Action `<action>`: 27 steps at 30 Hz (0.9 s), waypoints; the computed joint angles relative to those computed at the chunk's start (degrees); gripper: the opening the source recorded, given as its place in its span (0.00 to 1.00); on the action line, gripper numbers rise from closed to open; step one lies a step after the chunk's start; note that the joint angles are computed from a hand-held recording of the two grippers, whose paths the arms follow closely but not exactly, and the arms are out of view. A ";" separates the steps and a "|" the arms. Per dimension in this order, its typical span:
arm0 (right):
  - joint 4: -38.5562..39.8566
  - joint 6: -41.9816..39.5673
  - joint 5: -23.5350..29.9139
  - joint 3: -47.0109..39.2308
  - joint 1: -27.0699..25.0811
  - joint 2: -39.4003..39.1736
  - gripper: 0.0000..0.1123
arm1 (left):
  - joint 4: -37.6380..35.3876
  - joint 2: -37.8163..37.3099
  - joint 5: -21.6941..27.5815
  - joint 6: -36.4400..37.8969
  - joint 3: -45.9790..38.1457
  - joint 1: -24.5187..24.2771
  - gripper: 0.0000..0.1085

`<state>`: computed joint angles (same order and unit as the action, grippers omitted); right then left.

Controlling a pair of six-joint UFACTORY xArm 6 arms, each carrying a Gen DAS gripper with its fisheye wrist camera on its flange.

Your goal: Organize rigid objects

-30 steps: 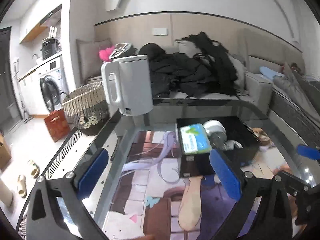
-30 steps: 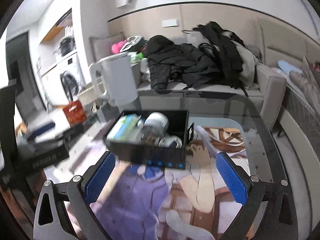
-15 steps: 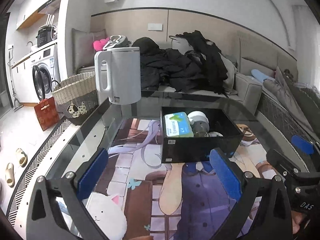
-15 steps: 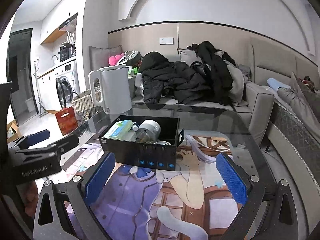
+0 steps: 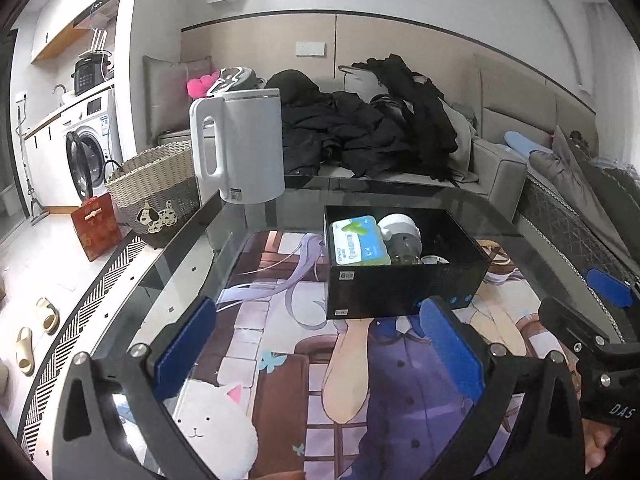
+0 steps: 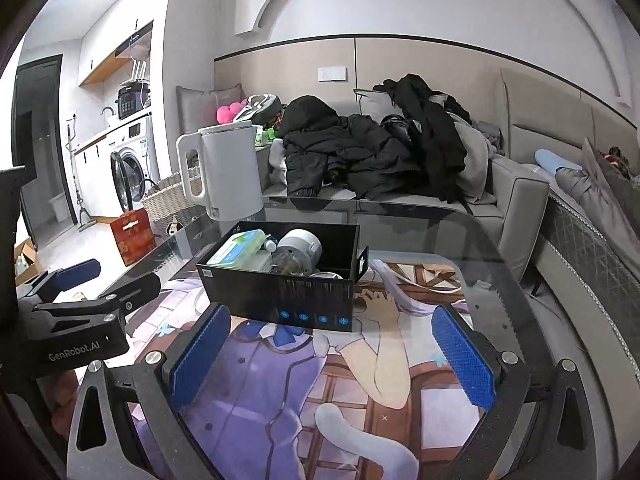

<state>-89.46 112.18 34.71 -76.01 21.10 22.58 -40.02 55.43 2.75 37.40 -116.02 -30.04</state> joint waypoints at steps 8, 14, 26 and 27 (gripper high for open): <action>1.35 -0.75 -0.98 -0.17 -0.35 0.49 0.91 | -7.48 -0.80 -0.34 7.75 0.47 -0.47 0.95; 0.82 -0.58 -1.46 -0.19 -0.28 0.60 0.91 | -13.04 -1.39 -0.60 13.82 0.63 -1.06 0.95; 0.04 0.25 -1.96 -0.01 -0.37 0.46 0.91 | -5.75 -0.97 -0.18 6.51 0.61 -0.77 0.95; 0.08 0.11 -1.80 -0.06 -0.25 0.55 0.91 | -5.64 -0.99 -0.05 6.55 0.62 -0.74 0.95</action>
<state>-89.37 112.29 32.90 -76.07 20.85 23.13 -45.67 54.45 2.70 43.95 -115.40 -30.78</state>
